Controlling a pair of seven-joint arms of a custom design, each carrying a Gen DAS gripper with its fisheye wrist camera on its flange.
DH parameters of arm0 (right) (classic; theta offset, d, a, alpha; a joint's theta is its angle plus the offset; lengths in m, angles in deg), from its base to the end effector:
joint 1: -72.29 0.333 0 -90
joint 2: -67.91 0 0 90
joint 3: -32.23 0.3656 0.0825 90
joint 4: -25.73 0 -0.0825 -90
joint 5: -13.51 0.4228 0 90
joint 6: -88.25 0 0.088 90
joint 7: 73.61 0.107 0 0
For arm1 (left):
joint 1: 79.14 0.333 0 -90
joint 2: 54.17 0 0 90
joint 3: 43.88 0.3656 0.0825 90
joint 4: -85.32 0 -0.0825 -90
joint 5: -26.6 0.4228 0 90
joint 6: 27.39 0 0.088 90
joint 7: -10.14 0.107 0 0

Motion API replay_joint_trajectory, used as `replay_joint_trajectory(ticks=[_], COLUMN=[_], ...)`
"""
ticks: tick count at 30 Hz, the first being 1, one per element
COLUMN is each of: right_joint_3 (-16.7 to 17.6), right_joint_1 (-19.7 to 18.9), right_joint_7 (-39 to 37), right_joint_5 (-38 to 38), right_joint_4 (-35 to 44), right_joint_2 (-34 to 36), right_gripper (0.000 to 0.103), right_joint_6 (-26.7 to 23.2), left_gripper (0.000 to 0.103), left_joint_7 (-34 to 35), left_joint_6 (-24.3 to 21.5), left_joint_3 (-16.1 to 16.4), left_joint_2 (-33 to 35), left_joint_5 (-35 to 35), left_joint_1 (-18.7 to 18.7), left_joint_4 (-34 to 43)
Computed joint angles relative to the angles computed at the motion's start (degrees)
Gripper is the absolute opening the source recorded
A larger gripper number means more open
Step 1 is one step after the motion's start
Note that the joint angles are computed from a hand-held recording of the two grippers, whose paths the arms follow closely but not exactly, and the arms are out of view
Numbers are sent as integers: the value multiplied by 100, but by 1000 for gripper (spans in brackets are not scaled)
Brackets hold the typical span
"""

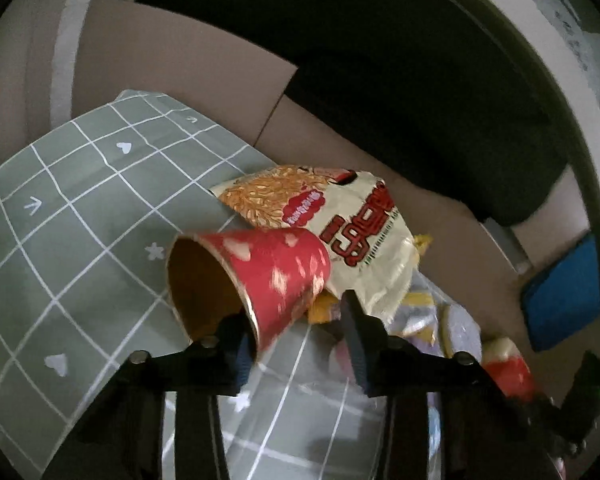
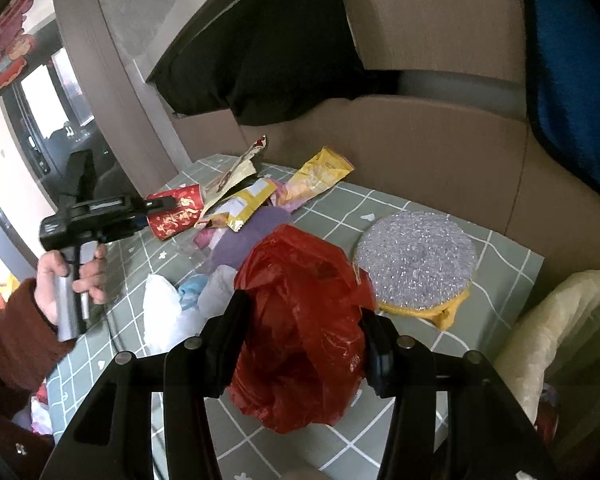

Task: Collect trash
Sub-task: 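Grasp the red paper cup with the left tool while the right tool grasps the red plastic bag, then carry the red bag into the beige trash bag with the right tool and release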

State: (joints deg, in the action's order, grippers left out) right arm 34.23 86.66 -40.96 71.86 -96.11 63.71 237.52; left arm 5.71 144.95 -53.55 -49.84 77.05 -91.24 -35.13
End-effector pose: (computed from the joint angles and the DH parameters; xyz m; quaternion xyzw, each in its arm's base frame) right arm 0.5755 0.1509 0.5268 -0.7846 0.4507 -0.0706 0.4199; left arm 0.5625 -0.2828 0.4903 -0.7652 0.4818 -0.4072 0.1284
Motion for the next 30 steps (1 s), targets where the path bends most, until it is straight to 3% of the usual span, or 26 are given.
replay_joint_trajectory(ticks=[3, 5, 9, 15, 24, 30], right_joint_3=[4, 8, -16, -107, -232, -512], right_joint_1=[2, 3, 43, 86, 76, -15], right_joint_7=[76, 183, -23, -21, 90, 120], right_joint_5=[-54, -111, -20, 120, -292, -379], right_joint_4=[-57, -91, -212, -318, -665, -967], right_joint_2=[-41, -89, -323, -720, -1497, -2037], right_gripper=[47, 46, 45, 45, 45, 45], right_joint_6=[34, 78, 231, 357, 803, 1029], left_gripper=[15, 2, 2, 2, 2, 2], left_joint_7=[-503, -727, -1066, -945, -261, 96], left_joint_6=[-176, -567, -1386, -2100, -2698, -2821], left_joint_3=[76, 77, -117, -631, -1071, -1044], left_joint_2=[169, 117, -258, -632, -308, 137], left_joint_5=[40, 161, 1041, 1692, 1897, 2060], left_joint_1=[-59, -134, -323, -588, -1272, -1768], left_joint_4=[209, 300, 403, 597, 1404, 2052])
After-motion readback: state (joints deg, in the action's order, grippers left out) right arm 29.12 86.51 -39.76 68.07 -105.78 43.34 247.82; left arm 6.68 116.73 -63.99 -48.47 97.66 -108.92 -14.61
